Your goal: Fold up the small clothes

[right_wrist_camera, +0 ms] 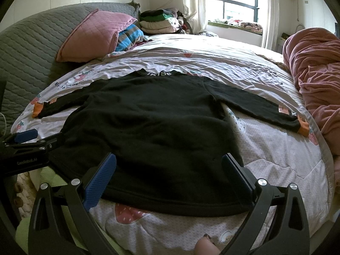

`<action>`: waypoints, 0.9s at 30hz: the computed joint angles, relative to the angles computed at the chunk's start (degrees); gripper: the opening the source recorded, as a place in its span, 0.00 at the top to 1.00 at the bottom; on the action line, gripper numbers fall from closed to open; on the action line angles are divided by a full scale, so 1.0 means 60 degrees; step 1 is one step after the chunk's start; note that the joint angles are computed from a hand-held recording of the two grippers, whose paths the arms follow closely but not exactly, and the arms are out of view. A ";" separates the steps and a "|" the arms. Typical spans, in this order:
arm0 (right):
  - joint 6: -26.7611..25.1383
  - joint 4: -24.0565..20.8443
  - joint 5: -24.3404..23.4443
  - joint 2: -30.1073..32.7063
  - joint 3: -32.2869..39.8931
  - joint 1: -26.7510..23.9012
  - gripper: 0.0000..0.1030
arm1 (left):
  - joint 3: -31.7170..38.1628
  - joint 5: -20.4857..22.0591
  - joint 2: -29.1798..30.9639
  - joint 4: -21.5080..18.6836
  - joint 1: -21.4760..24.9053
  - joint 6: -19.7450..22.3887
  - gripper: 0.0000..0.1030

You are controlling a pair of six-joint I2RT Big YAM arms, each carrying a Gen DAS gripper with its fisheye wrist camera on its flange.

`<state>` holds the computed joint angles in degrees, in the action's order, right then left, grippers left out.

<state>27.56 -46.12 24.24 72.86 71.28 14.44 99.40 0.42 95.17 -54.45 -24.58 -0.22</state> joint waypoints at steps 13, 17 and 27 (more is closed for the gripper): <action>-0.0175 0.0072 -0.0180 0.0122 0.0139 -0.0137 0.04 | 0.0118 -0.0181 0.0051 -0.0079 -0.0224 -0.0171 0.09; -0.0273 0.0147 -0.0311 0.0263 0.0255 -0.0260 0.04 | 0.0565 -0.0080 0.0325 -0.0313 -0.0224 -0.0247 0.09; -0.0524 0.0413 -0.0739 0.0743 0.0627 -0.0659 0.04 | 0.2052 0.0230 0.1304 -0.0970 -0.0132 -0.0309 0.09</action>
